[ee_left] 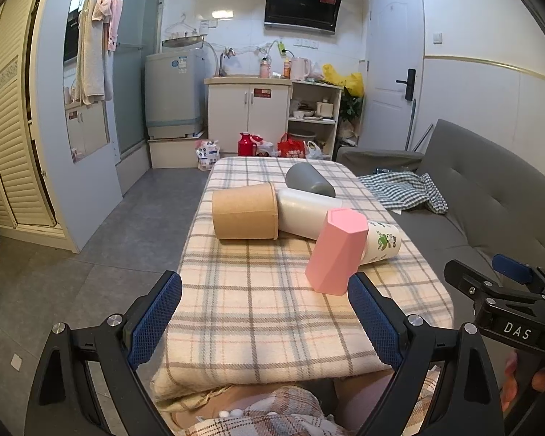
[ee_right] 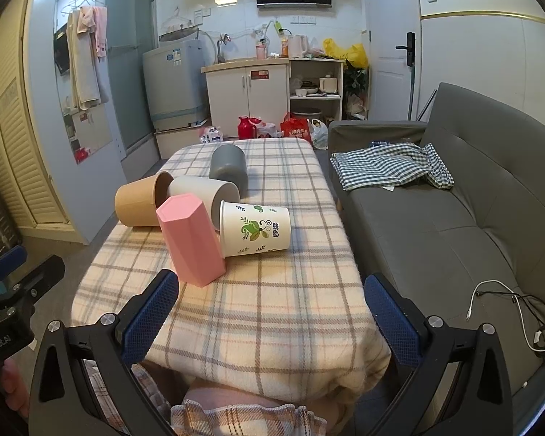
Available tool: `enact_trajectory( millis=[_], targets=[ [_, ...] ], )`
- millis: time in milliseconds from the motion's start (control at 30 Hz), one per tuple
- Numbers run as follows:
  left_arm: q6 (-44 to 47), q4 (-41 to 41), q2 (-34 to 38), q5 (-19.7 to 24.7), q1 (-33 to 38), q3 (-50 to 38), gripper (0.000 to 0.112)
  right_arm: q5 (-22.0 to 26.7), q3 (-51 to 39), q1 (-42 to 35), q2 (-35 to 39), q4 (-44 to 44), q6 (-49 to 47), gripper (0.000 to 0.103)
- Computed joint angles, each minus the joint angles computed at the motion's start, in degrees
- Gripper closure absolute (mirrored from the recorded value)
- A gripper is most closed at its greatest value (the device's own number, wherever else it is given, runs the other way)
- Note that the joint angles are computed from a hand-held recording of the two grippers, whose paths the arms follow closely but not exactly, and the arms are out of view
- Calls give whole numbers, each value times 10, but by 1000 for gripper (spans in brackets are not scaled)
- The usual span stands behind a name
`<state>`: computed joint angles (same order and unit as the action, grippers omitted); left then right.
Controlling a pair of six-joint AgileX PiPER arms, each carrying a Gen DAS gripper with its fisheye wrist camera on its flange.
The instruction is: Flip cup upside down
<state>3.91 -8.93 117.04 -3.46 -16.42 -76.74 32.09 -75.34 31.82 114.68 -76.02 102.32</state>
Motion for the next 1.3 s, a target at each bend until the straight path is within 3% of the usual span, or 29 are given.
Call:
enact_trajectory(
  millis=[1300],
  targets=[
    [-14, 14, 2, 6, 1, -4, 17, -7, -8, -2, 9, 11, -15, 0]
  ],
)
